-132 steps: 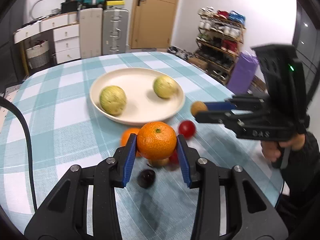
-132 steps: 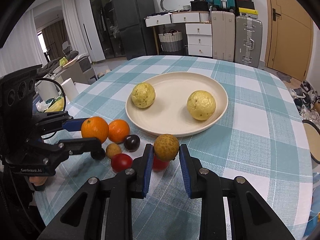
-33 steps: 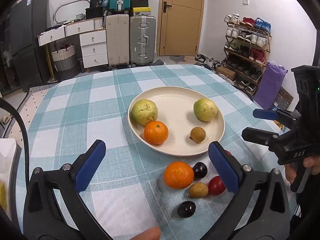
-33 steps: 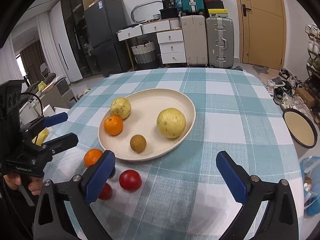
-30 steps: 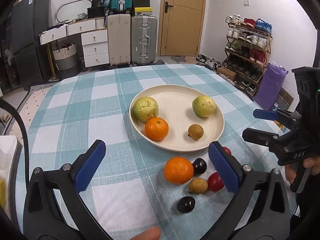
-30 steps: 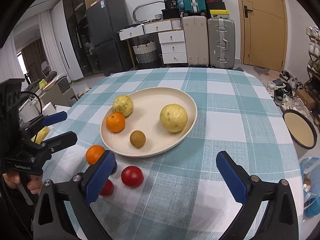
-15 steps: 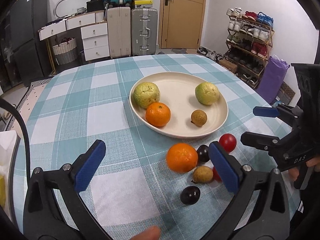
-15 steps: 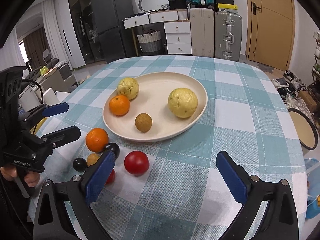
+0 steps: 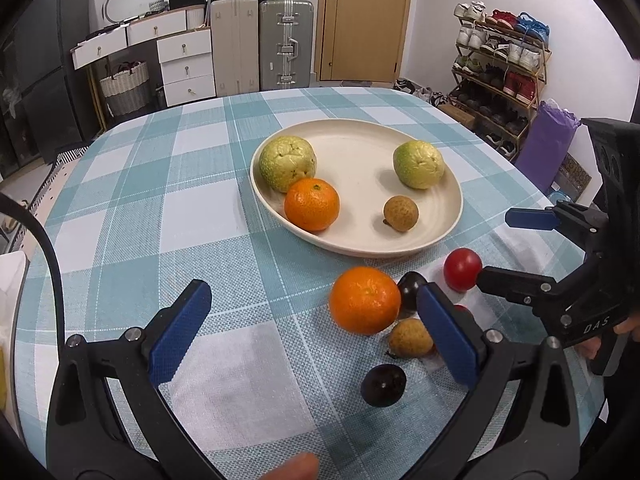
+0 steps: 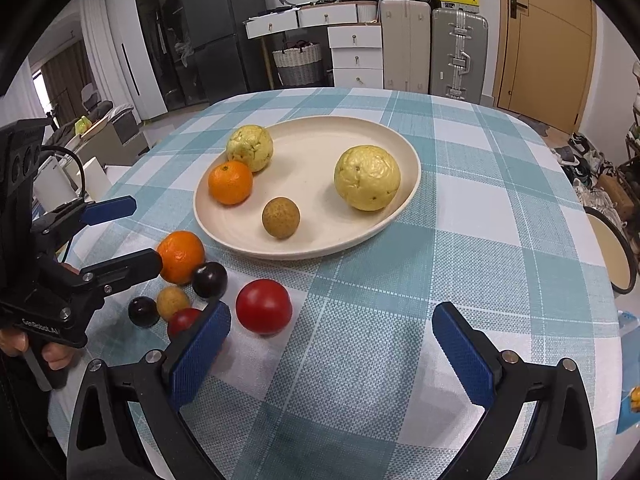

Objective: Organize fruits
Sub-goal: 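Move both open tools toward the loose fruits beside the plate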

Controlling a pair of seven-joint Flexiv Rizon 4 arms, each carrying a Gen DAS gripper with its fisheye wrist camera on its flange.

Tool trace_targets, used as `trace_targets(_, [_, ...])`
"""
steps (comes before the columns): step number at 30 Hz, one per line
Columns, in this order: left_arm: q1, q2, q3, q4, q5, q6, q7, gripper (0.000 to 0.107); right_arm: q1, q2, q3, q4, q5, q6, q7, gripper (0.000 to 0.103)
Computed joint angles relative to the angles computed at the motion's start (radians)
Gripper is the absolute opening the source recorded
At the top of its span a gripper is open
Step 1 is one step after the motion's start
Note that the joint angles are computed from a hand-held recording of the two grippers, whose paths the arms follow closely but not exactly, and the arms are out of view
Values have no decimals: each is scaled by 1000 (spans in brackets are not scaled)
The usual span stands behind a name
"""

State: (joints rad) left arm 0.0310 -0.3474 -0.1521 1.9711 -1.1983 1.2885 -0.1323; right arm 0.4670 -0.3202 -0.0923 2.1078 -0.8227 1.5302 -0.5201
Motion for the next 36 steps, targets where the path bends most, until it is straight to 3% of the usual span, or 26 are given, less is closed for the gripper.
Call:
trace_targets(9, [6, -10, 1, -3, 39, -13, -34, 102, -16, -14, 49, -21, 63, -51, -65, 103])
trace_targets(20, [21, -21, -2, -9, 87, -27, -87, 102, -1, -14, 31, -22, -4, -68, -29, 101])
trace_targets(26, [28, -21, -6, -9, 93, -27, -90, 102, -26, -26, 89, -41, 57, -94, -104, 83])
trace_targets(36, [26, -19, -6, -8, 79, -32, -79, 102, -28, -31, 116, -36, 154, -39, -208, 61])
